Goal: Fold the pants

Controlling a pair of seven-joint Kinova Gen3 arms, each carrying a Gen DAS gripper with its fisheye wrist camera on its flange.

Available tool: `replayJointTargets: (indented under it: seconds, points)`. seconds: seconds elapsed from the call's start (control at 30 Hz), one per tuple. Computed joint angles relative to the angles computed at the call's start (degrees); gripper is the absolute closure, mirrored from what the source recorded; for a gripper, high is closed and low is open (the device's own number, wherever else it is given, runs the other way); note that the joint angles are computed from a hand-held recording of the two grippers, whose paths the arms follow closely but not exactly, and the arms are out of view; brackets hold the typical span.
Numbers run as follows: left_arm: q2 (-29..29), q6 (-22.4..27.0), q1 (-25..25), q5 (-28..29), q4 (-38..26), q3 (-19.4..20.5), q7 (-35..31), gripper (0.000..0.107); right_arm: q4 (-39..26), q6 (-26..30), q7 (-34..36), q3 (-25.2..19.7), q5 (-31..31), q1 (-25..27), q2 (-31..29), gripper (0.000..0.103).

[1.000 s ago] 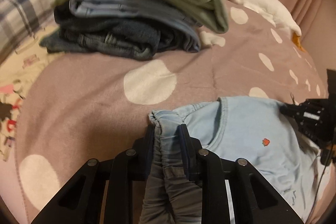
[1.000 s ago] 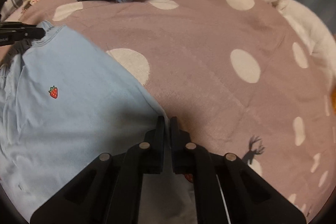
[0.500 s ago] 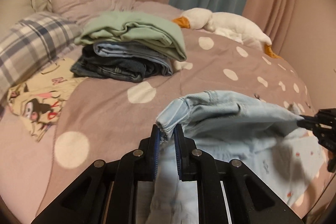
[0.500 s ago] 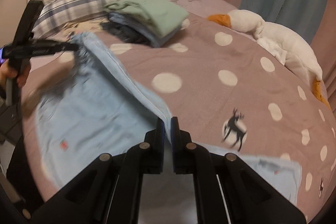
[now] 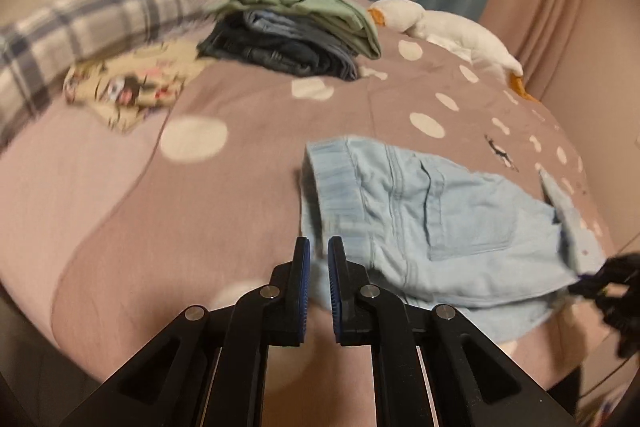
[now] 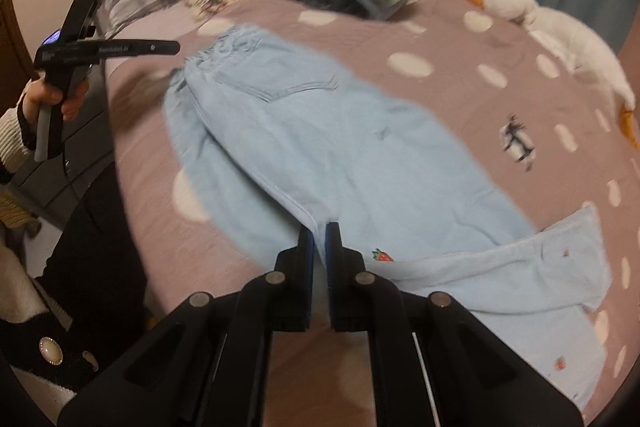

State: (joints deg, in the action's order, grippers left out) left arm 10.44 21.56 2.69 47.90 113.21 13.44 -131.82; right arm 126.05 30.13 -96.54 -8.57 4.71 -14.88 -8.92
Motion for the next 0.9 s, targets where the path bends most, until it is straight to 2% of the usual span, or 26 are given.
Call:
replayJointTargets:
  seconds: [0.07,0.17,0.2,0.27,0.4,0.47,0.57,0.77,0.8,0.83,0.9]
  points:
    - [-0.33,4.66,-5.31,4.66,0.38,3.17,-1.43,0.097,1.01,-0.63,-3.88,-2.95,3.17,0.88,0.68,0.097]
    - [2.03,11.65,-12.81,11.65,0.47,8.46,-0.04,0.097,2.68,-2.59,-5.99,-1.51,2.28,-0.04,1.70,0.097]
    - [2.72,13.76,-13.94,13.98,0.76,8.83,-0.99,0.097,3.08,-3.51,-6.72,-1.09,1.59,-0.01,1.73,0.096]
    - [4.24,15.59,-13.02,18.64,1.42,7.50,-3.22,0.096,3.50,-4.84,-7.52,-0.48,0.44,-0.03,1.60,0.095]
    - [5.68,19.10,-5.05,25.88,1.28,-1.48,-5.59,0.073,3.90,-5.76,-9.52,-1.04,0.70,0.04,1.04,0.093]
    - [6.26,19.27,-3.78,28.52,1.20,-2.64,-6.12,0.071,4.27,-6.15,-10.17,-1.15,0.61,-0.03,0.85,0.093]
    - [7.74,18.14,0.02,25.84,-1.41,-5.05,-1.01,0.071,4.90,-6.98,-11.62,-1.52,1.09,0.17,0.77,0.093]
    - [8.91,12.39,1.83,20.46,-3.63,-3.46,7.39,0.073,5.54,-8.30,-13.55,-1.70,1.88,0.44,1.16,0.094]
    - [8.71,11.44,1.96,18.74,-3.94,-3.10,9.46,0.089,5.57,-8.43,-15.20,-2.66,3.39,1.02,1.23,0.095]
    - [8.32,10.59,3.10,16.74,-4.33,-3.79,11.43,0.095,5.55,-8.47,-16.45,-3.23,4.70,1.25,1.23,0.096]
    - [7.23,9.61,2.18,15.15,-4.00,-2.47,12.56,0.096,5.78,-8.88,-16.78,-3.17,5.48,0.83,0.47,0.096]
